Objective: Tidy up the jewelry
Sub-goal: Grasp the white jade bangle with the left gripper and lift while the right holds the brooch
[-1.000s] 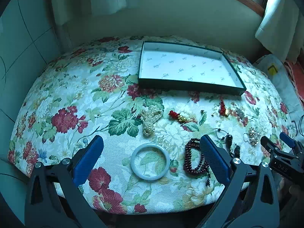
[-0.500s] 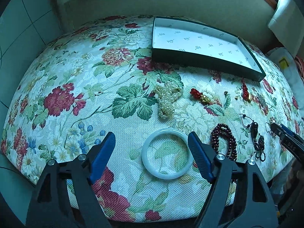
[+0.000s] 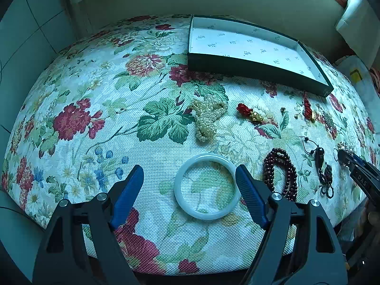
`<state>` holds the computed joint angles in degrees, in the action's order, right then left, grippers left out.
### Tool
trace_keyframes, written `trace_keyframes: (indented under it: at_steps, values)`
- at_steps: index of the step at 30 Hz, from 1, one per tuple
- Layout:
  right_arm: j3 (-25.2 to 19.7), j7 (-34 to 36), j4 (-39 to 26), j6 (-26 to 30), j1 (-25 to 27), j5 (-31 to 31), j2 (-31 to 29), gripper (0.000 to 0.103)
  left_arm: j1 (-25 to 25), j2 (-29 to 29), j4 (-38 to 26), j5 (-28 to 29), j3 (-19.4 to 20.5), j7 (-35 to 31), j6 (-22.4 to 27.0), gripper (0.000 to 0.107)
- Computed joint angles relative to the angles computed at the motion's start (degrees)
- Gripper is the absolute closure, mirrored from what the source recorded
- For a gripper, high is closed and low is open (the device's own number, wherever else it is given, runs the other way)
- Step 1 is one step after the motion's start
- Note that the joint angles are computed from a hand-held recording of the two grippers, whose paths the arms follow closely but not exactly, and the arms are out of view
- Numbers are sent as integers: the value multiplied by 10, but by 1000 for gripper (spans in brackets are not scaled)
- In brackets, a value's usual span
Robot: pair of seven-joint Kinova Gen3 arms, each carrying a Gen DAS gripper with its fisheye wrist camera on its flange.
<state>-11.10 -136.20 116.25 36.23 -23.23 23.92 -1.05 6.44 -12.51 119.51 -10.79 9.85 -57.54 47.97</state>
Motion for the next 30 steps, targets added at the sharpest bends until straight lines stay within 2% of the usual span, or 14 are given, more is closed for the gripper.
trace_keyframes:
  at_steps: [10,12,14,23,30]
  values:
    - [-7,2,0,1,-1,-1,-8,81,7,-3,7,25,-5,-22,-5,28]
    - [-8,-1,1,1,-2,1,-9,81,7,1,7,19,3,-18,-5,27]
    - [-9,-2,2,0,-2,2,-10,81,9,8,7,8,11,-10,-7,20]
    - [-9,0,3,-2,0,-1,-12,81,21,38,20,-19,12,13,-30,20]
    - [-9,0,3,-3,1,-5,-12,81,20,39,36,-37,8,42,-49,6]
